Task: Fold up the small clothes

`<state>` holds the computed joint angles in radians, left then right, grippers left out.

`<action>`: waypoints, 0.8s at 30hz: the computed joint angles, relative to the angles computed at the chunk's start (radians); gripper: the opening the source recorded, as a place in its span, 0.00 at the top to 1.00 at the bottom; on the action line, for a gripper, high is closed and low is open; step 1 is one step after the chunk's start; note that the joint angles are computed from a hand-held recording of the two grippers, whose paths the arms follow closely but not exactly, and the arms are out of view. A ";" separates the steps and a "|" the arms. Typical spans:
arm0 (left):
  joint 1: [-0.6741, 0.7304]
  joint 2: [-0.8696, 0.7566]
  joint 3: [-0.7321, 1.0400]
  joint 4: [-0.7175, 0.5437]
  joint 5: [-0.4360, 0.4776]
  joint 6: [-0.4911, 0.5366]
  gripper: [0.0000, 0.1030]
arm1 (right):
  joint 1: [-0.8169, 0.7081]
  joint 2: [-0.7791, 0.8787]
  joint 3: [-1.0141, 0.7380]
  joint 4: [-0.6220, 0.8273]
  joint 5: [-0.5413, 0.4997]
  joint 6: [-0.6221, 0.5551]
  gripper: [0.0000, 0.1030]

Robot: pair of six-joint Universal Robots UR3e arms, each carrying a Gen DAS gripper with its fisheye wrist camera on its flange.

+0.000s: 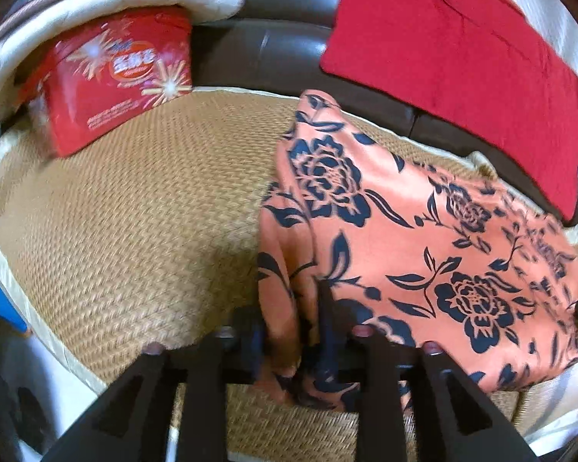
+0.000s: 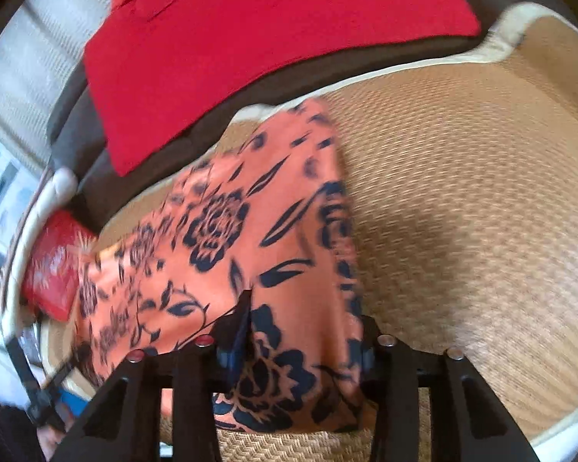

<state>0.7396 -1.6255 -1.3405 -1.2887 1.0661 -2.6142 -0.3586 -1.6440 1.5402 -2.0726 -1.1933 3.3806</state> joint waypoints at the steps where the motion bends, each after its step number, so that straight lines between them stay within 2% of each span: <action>1: 0.028 0.007 0.005 -0.011 -0.013 -0.005 0.54 | -0.017 -0.025 0.005 -0.004 -0.023 0.030 0.46; 3: 0.079 0.050 -0.026 0.006 -0.023 -0.015 0.50 | -0.050 -0.060 0.015 -0.046 -0.044 0.070 0.45; 5: 0.130 0.100 -0.067 -0.003 -0.039 0.002 0.51 | -0.096 -0.103 0.038 -0.100 -0.014 0.075 0.44; 6: 0.160 0.125 -0.083 -0.046 -0.066 0.034 0.51 | -0.105 -0.142 0.065 -0.136 0.028 0.068 0.44; 7: 0.203 0.155 -0.088 -0.145 -0.114 0.091 0.51 | -0.103 -0.151 0.074 -0.159 0.052 0.063 0.44; 11: 0.256 0.169 -0.046 -0.420 -0.204 0.209 0.51 | 0.037 -0.069 0.032 -0.242 0.099 0.051 0.44; 14: 0.232 0.146 -0.026 -0.491 -0.219 0.188 0.51 | 0.153 0.049 -0.061 -0.226 0.120 0.036 0.45; 20: 0.183 0.094 -0.028 -0.446 -0.261 0.085 0.51 | 0.255 0.128 -0.047 -0.288 0.124 0.048 0.49; 21: 0.175 0.083 -0.028 -0.425 -0.271 0.059 0.56 | 0.259 0.132 -0.039 -0.284 0.133 0.063 0.50; 22: 0.171 0.078 -0.032 -0.403 -0.274 0.043 0.66 | 0.254 0.153 -0.046 -0.278 0.148 0.082 0.50; 24: 0.168 0.074 -0.036 -0.375 -0.285 0.037 0.71 | 0.252 0.205 -0.067 -0.242 0.167 0.115 0.52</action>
<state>0.9074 -1.5517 -1.3760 -1.6637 0.7809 -2.5769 -0.1062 -1.4392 1.4731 -2.3146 -1.0265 3.4954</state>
